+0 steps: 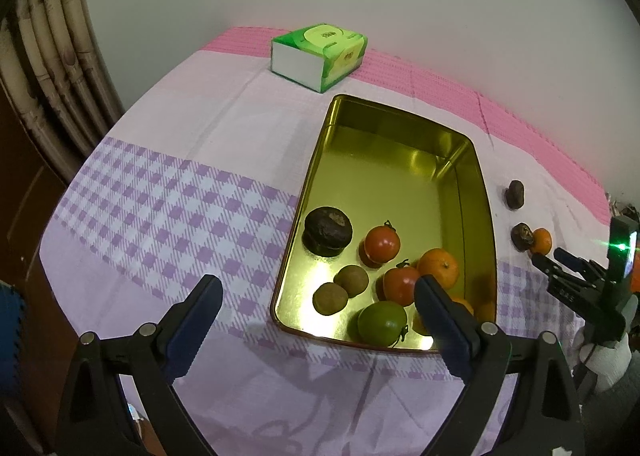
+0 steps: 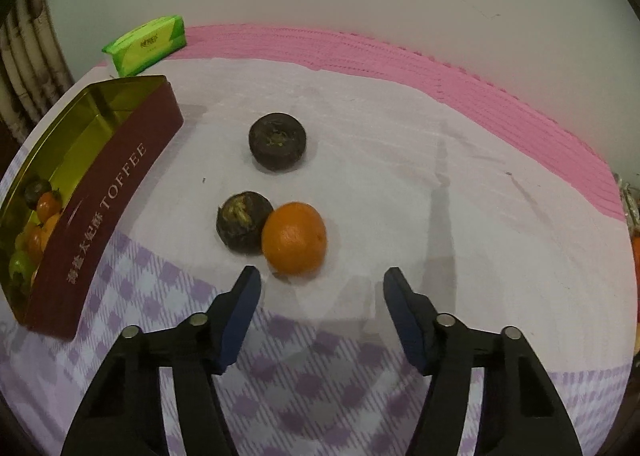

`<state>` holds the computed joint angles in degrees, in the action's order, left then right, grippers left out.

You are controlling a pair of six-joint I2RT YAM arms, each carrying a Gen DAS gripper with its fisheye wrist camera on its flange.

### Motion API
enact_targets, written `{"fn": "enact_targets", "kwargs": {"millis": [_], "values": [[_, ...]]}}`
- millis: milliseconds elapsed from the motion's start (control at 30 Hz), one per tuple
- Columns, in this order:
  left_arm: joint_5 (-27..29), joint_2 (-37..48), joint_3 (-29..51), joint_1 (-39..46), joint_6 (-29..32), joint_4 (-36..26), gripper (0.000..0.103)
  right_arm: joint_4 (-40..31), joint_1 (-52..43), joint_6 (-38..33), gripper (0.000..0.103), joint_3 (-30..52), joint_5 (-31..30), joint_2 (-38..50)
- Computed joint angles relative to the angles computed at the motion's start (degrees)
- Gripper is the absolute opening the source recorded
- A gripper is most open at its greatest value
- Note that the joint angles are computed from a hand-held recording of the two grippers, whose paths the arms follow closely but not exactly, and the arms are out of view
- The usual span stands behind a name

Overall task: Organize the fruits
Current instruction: 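Close the right tool on the orange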

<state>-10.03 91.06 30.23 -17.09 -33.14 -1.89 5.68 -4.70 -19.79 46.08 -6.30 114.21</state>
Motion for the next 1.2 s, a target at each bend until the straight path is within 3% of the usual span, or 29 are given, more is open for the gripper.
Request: {"fn": "enact_targets", "kwargs": {"millis": [100,433,633,1200], "values": [[0.2,0.2,0.2,0.1,-0.1,-0.2,0.095,0.7,1.3,0.6,0.052,0.9,1.1,1.8],[0.5,0.8,0.5,0.0,-0.2,-0.2,0.095,2.3,3.3,2.5,0.048,2.0,2.0,4.1],[0.5,0.9,0.4,-0.1,-0.3,0.0,0.095,1.3,3.9,2.9,0.034,2.8,0.5,4.4],[0.6,1.1,0.4,-0.1,-0.4,0.1,0.095,-0.9,2.1,3.7,0.029,1.4,-4.3,1.6]]}}
